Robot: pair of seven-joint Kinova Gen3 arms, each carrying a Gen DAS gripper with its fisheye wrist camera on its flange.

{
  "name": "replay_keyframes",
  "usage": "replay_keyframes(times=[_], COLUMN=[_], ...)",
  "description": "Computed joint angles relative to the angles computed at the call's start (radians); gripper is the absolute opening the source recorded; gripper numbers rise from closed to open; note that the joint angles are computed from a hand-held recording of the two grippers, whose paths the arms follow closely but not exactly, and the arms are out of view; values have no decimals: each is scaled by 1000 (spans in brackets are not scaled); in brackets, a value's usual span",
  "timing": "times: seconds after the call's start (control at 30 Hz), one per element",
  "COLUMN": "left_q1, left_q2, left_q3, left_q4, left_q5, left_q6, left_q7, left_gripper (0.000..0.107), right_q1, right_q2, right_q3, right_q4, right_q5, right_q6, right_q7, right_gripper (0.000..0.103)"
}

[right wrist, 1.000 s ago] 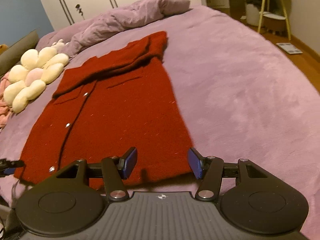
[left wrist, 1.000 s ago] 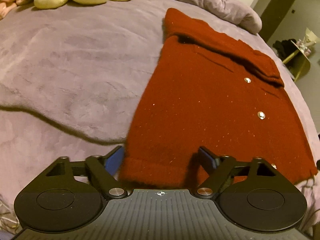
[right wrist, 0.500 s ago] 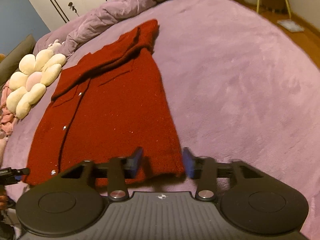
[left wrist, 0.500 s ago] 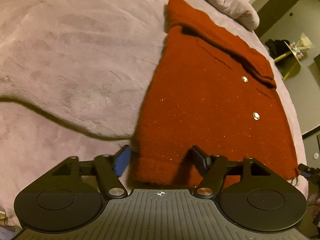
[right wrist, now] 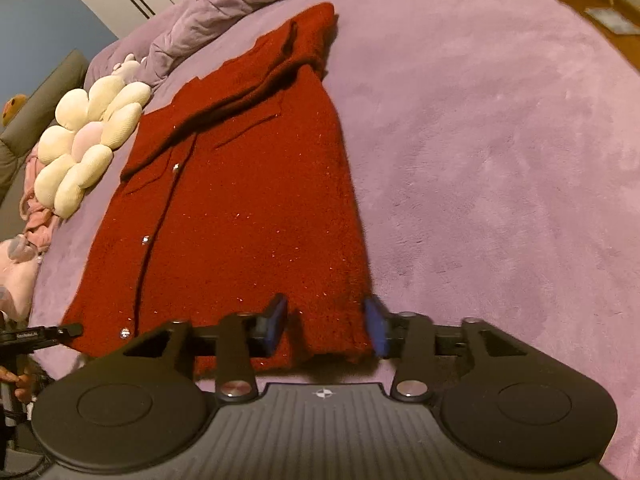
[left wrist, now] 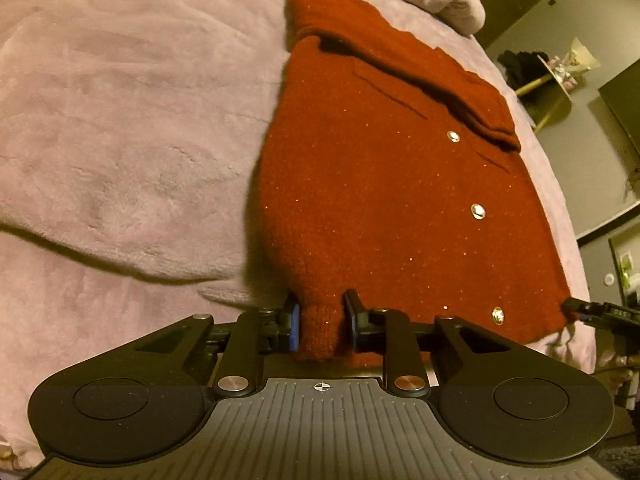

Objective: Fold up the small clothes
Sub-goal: 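Grasp the hem of the folded cardigan with the left gripper, then grasp the cardigan hem with the right gripper while the left gripper holds its hem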

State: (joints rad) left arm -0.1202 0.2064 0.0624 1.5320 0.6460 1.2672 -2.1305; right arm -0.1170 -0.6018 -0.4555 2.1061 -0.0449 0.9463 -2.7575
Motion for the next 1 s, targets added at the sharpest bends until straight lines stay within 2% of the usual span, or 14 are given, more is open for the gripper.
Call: replay_keyframes(times=[0.07, 0.17, 0.23, 0.33, 0.37, 0.47, 0.53, 0.57, 0.6, 0.63, 0.67, 0.7, 0.83, 1.0], left_q1=[0, 2, 6, 15, 8, -25, -17, -7, 3, 10, 13, 10, -32, -30], left_q2=[5, 18, 17, 13, 17, 34, 46, 55, 67, 70, 70, 72, 96, 142], left_q3=[1, 2, 5, 9, 9, 8, 15, 18, 22, 25, 28, 29, 50, 71], left_q4=[-7, -25, -28, -38, -40, -47, -62, -73, -86, -88, -90, -94, -141, -244], left_q5=[-4, -11, -16, -29, -10, 69, 62, 45, 28, 20, 15, 25, 130, 249], left_q6=[7, 23, 21, 15, 23, 59, 66, 73, 82, 78, 73, 78, 146, 121], left_q7=[-5, 10, 12, 11, 10, 15, 12, 24, 38, 41, 41, 33, 5, 62], left_gripper=[27, 32, 31, 27, 23, 22, 27, 36, 37, 37, 31, 18, 17, 16], right_q1=[-10, -26, -53, -83, -87, -89, -96, -105, -111, -110, -111, -114, -137, -93], right_q2=[18, 58, 53, 37, 30, 40, 80, 104, 127, 143, 147, 147, 110, 125], right_q3=[10, 10, 35, 76, 91, 113, 117, 128, 132, 124, 119, 123, 173, 213], right_q4=[-3, -46, -54, -46, -37, -17, -29, -38, -47, -52, -51, -50, -29, -19], right_q5=[0, 23, 19, -15, -31, -60, -65, -74, -79, -74, -71, -74, -105, -116], right_q6=[1, 54, 52, -2, -27, -78, -62, -48, -31, -24, -27, -32, -122, -284], right_q7=[13, 43, 66, 90, 93, 108, 128, 138, 142, 138, 131, 126, 145, 156], right_gripper=[44, 25, 17, 16, 16, 18, 28, 33, 33, 33, 30, 22, 21, 20])
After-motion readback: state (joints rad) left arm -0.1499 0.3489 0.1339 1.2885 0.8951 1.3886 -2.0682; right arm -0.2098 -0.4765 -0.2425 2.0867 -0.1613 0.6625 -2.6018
